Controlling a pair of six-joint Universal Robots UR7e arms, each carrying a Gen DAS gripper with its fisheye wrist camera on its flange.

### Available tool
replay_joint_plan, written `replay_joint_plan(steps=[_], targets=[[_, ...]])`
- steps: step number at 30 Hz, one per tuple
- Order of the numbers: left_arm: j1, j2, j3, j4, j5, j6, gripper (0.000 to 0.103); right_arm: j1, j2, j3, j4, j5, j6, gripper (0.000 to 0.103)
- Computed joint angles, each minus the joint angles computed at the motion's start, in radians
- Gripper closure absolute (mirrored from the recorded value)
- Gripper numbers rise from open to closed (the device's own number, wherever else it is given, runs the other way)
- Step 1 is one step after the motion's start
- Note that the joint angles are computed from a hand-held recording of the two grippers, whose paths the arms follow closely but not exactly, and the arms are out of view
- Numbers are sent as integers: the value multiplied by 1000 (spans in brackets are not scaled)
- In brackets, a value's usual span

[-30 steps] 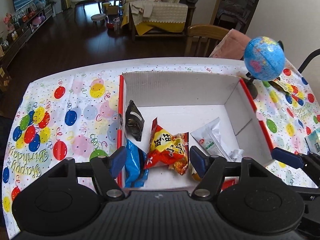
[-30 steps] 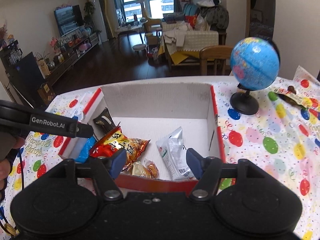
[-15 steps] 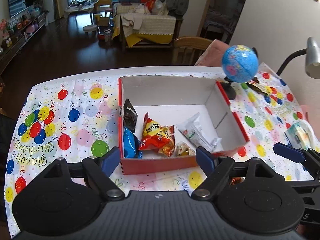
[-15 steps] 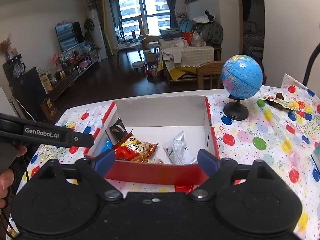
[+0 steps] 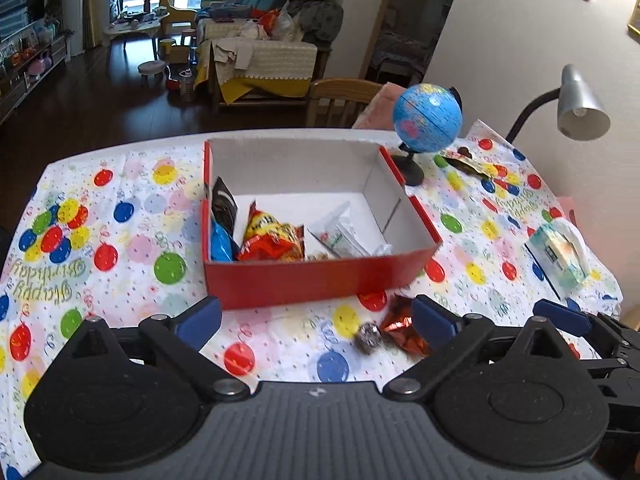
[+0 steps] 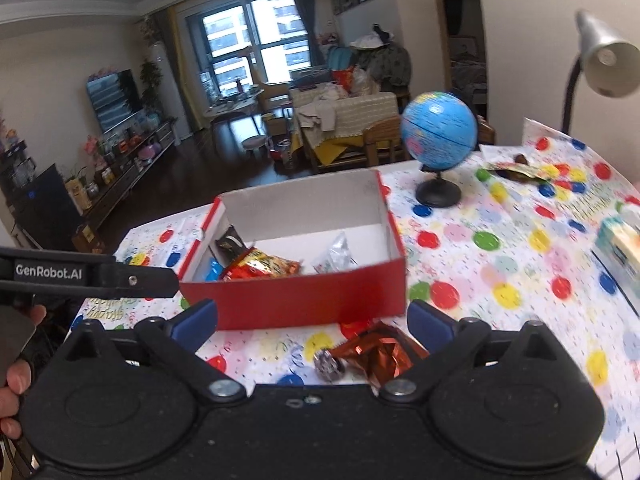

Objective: Organize snacks
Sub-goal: 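Grasp yellow wrapper with left tool while right tool grasps purple candy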

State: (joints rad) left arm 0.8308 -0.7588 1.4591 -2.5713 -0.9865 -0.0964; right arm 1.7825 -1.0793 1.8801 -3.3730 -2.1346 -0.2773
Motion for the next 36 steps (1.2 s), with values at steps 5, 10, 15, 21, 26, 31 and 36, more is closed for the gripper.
replay_joint_plan(steps=[5,10,15,21,26,31,36], targets=[[-7,-10,47,11,-14,4,1,-5,-14,70,-55,-53,27,1],[-6,-15,77,31,-50,5,1,-12,-24,125,-90,-92,50,1],[-1,-11,95,51,-82,-18,1,-29,-39,168,-106,-113,61,1],[4,6,102,89,-124,-40,1,-57,-58,220,-112,-110,91,1],[3,42,93,114,-105,-68,1,-84,-58,233,-116,-137,65,5],[0,81,83,114,-69,-91,1,-118,-61,244,-116,-142,29,7],[-4,120,66,131,-40,-106,1,-160,-52,238,-128,-138,-7,13]])
